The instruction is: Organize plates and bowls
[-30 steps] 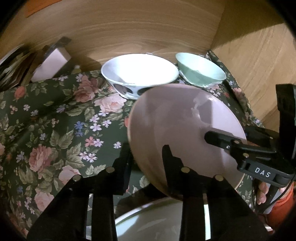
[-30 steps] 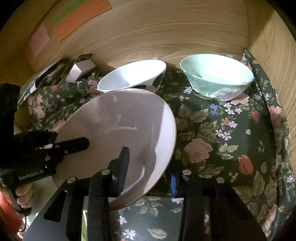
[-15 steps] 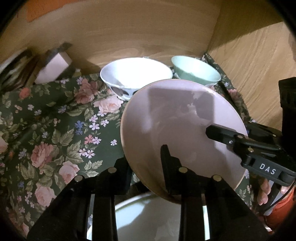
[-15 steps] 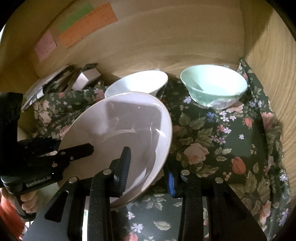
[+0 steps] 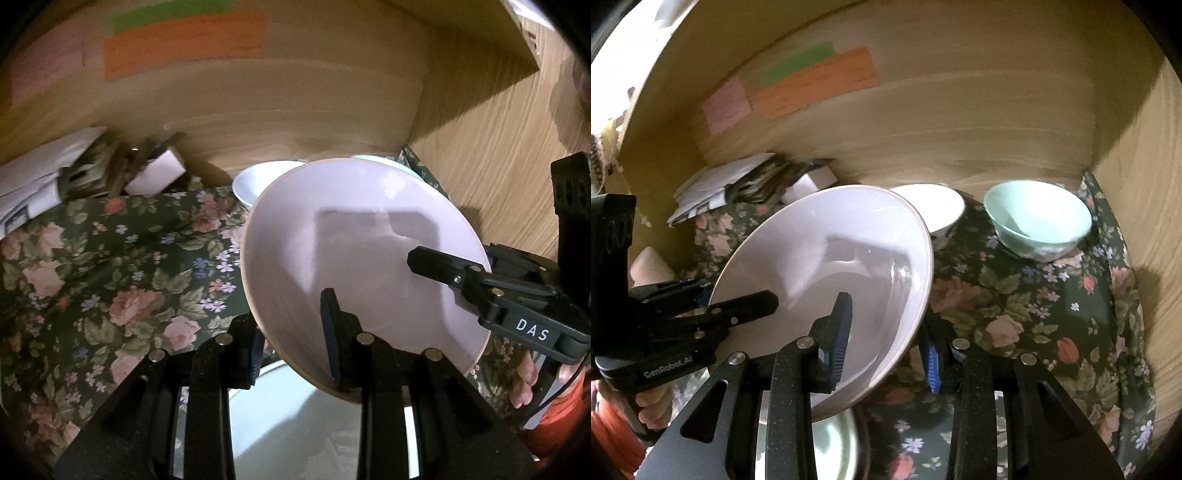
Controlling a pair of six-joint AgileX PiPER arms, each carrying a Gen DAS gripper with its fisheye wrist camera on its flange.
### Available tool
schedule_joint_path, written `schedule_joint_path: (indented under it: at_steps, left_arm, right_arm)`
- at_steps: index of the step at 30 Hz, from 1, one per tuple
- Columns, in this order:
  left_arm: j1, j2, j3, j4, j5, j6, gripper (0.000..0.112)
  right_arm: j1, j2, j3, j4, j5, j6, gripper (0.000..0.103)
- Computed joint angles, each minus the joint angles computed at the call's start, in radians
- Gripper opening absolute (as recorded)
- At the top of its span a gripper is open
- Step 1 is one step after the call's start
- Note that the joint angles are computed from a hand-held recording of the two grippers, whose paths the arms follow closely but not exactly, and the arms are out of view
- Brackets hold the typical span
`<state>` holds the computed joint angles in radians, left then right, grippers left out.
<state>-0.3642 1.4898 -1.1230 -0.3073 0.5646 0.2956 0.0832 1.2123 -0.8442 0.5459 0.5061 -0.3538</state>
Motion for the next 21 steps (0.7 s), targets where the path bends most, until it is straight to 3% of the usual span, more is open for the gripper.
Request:
schedule_joint_path:
  at_steps: [21]
  left_arm:
    - [0.232, -0.281, 0.218, -0.089, 0.016, 0.129, 0.029]
  right_arm:
    - [0.316, 0.028, -0.067, -0.272, -0.053, 0.321, 0.031]
